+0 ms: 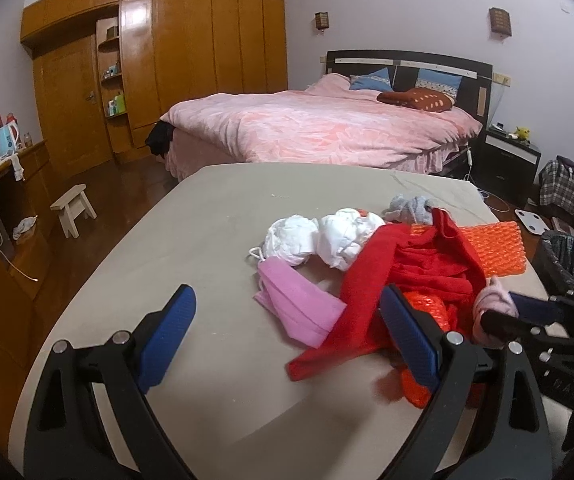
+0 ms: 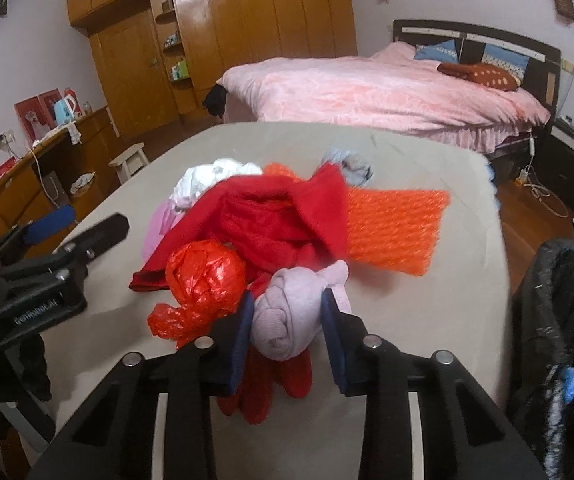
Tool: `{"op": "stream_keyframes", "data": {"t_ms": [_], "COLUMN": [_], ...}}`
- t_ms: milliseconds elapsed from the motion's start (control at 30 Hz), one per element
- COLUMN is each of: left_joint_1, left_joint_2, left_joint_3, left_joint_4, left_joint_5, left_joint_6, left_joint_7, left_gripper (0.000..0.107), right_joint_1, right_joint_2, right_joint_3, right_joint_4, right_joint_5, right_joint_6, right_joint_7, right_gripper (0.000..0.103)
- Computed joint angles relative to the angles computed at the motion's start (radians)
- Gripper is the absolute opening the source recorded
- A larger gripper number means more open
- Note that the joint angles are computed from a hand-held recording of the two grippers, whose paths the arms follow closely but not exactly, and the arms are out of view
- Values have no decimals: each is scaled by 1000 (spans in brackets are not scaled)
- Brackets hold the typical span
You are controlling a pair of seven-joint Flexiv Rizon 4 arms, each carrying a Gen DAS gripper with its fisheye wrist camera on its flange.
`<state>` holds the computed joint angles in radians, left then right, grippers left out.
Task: Collect trash
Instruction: 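Grasp the rolled pink sock with the right tool, then grasp the red plastic bag with the left tool while the right tool holds the sock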
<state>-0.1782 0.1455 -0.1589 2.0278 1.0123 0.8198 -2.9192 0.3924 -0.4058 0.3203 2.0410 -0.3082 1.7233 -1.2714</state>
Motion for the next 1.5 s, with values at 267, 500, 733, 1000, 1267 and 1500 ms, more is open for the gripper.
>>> {"op": "stream_keyframes", "data": {"t_ms": [267,500,733,1000,1267,1500], "left_joint_1": [-21,-63,-96,-123,-150,-146], "left_joint_2": [-50,-120,-174,-212,-185,-142], "left_joint_3": [-3,16,53,85,84,56], "left_joint_4": [-33,-71,-100,-112,-118,-128], "left_joint_5": [-20,-43,-90,-152,-92,-63], "left_joint_6": [43,81,94,117,87,50], "left_joint_7": [14,47,92,163,99,92], "left_gripper": [79,70,60,36,31,30], "right_joint_1": [-13,-21,-32,-47,-65,-94], "right_joint_2": [36,39,31,30,43,61], "right_joint_3": [-41,-64,-59,-42,-27,-7], "right_joint_4": [18,22,24,30,37,46], "right_joint_5": [14,17,7,-6,-14,-32], "right_joint_6": [35,42,56,65,83,102], "right_joint_7": [11,24,20,18,25,37], "right_gripper": [34,34,34,34,34,34]}}
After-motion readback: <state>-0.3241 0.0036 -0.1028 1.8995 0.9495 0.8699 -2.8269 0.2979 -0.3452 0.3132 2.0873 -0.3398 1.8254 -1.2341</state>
